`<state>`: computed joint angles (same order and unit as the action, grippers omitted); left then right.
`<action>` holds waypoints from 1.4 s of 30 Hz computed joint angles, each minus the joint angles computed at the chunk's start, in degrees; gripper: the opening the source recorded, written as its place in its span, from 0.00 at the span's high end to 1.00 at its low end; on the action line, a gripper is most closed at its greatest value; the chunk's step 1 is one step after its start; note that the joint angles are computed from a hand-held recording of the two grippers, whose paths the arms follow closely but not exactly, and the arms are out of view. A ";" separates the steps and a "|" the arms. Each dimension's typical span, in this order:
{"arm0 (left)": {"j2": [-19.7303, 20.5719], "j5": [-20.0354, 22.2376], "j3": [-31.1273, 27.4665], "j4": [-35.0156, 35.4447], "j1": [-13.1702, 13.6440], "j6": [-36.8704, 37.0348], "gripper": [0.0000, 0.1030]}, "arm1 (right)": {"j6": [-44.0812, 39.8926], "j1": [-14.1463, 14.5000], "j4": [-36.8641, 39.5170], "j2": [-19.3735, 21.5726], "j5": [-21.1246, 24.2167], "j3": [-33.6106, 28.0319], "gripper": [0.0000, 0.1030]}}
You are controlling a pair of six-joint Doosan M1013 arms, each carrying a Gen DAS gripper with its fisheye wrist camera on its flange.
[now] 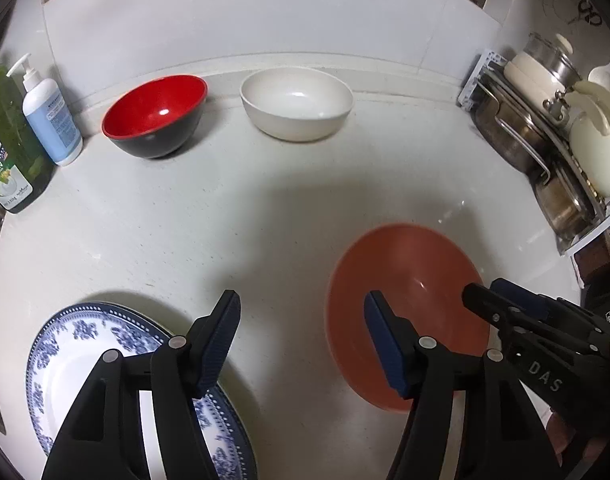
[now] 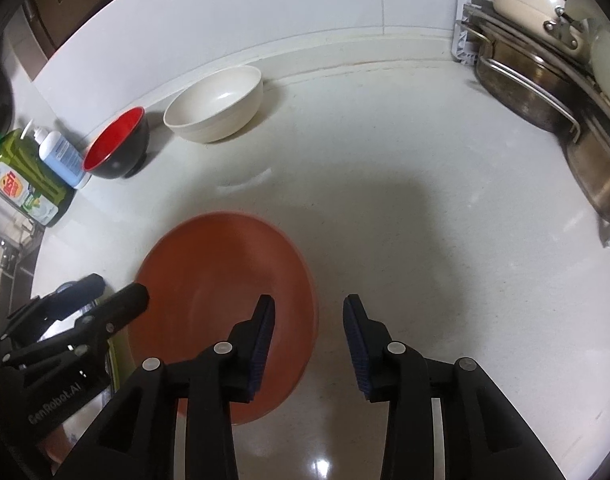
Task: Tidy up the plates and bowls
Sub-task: 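Lower the pink bowl onto the blue-and-white plates and open both grippers, then move both open grippers to the rim of the white bowl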
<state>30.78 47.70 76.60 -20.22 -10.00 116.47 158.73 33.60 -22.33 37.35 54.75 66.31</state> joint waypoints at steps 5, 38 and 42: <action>-0.08 0.80 -0.99 -1.27 0.63 2.77 0.35 | 1.49 0.57 -3.02 -0.38 0.81 -0.71 0.56; 4.42 -0.09 -15.64 -2.01 1.95 12.13 0.32 | -0.36 0.05 -11.40 4.85 5.11 -16.44 0.56; 6.49 1.10 -18.97 -0.48 1.72 11.59 0.32 | -1.90 -0.88 -10.05 6.23 5.70 -18.90 0.56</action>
